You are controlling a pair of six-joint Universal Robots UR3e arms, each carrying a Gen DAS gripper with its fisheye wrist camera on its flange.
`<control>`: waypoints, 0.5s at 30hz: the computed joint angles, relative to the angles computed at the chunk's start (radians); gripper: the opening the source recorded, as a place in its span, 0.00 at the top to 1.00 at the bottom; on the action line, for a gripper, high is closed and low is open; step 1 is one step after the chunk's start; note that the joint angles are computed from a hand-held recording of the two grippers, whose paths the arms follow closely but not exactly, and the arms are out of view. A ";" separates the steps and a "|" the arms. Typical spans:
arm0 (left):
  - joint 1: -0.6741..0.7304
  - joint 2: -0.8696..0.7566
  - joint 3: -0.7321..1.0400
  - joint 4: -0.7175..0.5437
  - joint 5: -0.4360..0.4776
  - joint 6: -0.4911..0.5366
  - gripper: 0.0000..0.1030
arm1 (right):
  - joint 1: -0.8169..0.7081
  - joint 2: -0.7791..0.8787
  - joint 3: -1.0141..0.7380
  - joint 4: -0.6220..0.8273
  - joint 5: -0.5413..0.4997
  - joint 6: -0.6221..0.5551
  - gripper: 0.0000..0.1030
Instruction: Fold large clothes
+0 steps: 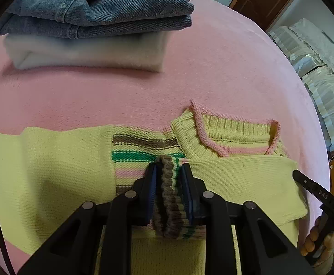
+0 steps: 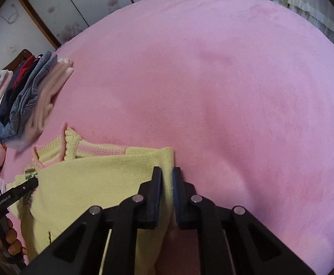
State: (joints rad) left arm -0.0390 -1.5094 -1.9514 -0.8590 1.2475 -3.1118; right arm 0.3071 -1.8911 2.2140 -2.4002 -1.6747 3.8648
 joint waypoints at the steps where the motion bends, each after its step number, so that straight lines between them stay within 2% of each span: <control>1: -0.014 0.009 0.016 -0.021 0.018 0.002 0.79 | 0.028 0.000 -0.027 0.028 -0.028 0.017 0.87; 2: -0.032 0.020 0.032 -0.041 0.044 0.004 0.78 | 0.057 -0.004 -0.057 0.063 -0.058 0.031 0.84; 5: -0.088 0.074 0.061 -0.087 0.110 0.012 0.69 | 0.164 -0.010 -0.129 0.096 -0.134 0.052 0.84; 8: -0.098 0.175 0.027 -0.110 0.060 0.038 0.58 | 0.282 0.054 -0.204 0.071 -0.170 0.065 0.84; 12: -0.193 0.185 0.038 -0.113 0.100 -0.023 0.57 | 0.377 0.210 -0.299 -0.017 -0.129 0.053 0.84; 15: -0.277 0.111 0.036 -0.070 0.195 -0.072 0.57 | 0.441 0.331 -0.372 0.000 -0.176 0.062 0.84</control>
State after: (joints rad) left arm -0.3164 -1.3981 -1.9157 -0.9285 1.4427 -3.1835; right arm 0.7485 -1.5606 1.8419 -2.3997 -1.8511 3.9272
